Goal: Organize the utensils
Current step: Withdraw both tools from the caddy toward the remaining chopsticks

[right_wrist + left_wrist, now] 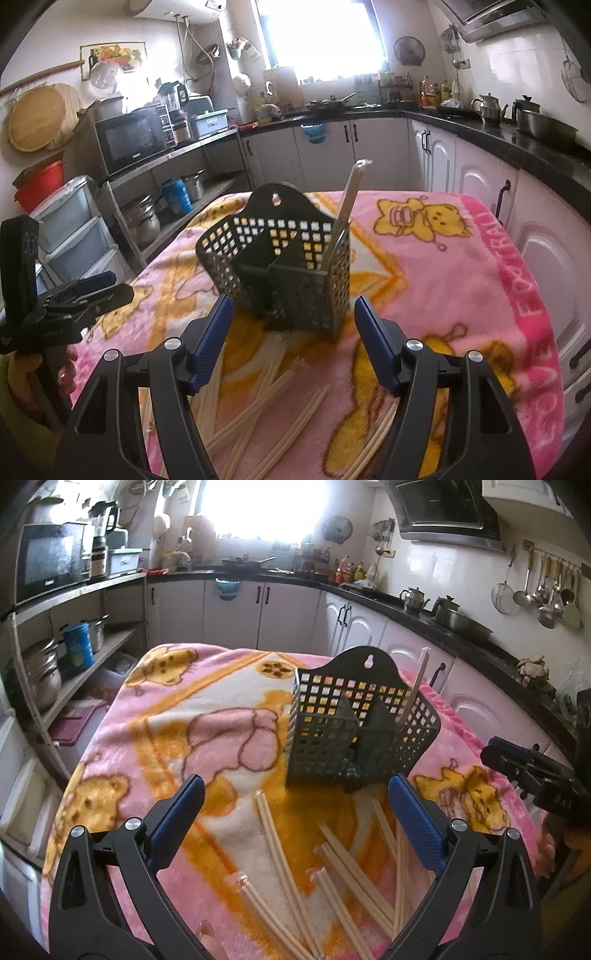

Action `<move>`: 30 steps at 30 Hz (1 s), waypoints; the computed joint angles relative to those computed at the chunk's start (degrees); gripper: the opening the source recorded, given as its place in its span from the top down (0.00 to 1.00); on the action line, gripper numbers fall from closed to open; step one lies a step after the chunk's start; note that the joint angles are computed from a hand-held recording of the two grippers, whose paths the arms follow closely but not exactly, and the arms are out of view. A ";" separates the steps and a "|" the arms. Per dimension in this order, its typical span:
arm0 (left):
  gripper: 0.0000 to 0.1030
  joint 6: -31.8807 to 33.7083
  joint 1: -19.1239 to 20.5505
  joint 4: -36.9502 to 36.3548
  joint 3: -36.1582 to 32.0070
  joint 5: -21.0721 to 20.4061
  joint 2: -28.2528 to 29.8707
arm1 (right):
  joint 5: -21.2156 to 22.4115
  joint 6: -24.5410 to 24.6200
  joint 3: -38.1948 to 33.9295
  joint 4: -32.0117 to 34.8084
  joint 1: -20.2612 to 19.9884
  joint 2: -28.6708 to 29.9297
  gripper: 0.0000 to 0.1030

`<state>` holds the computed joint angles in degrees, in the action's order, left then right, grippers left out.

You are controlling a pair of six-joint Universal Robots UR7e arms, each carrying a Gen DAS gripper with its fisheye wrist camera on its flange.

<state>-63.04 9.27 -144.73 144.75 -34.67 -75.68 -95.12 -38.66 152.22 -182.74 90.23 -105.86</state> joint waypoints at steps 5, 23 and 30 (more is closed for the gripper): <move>0.12 -5.32 -1.89 4.32 1.47 -1.03 -1.52 | -0.16 -0.84 1.88 0.93 -0.80 -0.65 0.36; 0.12 -17.66 -4.36 11.50 6.00 -5.95 -4.31 | -0.01 -2.61 4.87 0.09 -3.73 3.05 0.36; 0.12 -18.51 -3.70 8.31 8.31 -7.95 -3.30 | -0.72 -3.69 5.17 -1.16 -4.02 6.67 0.36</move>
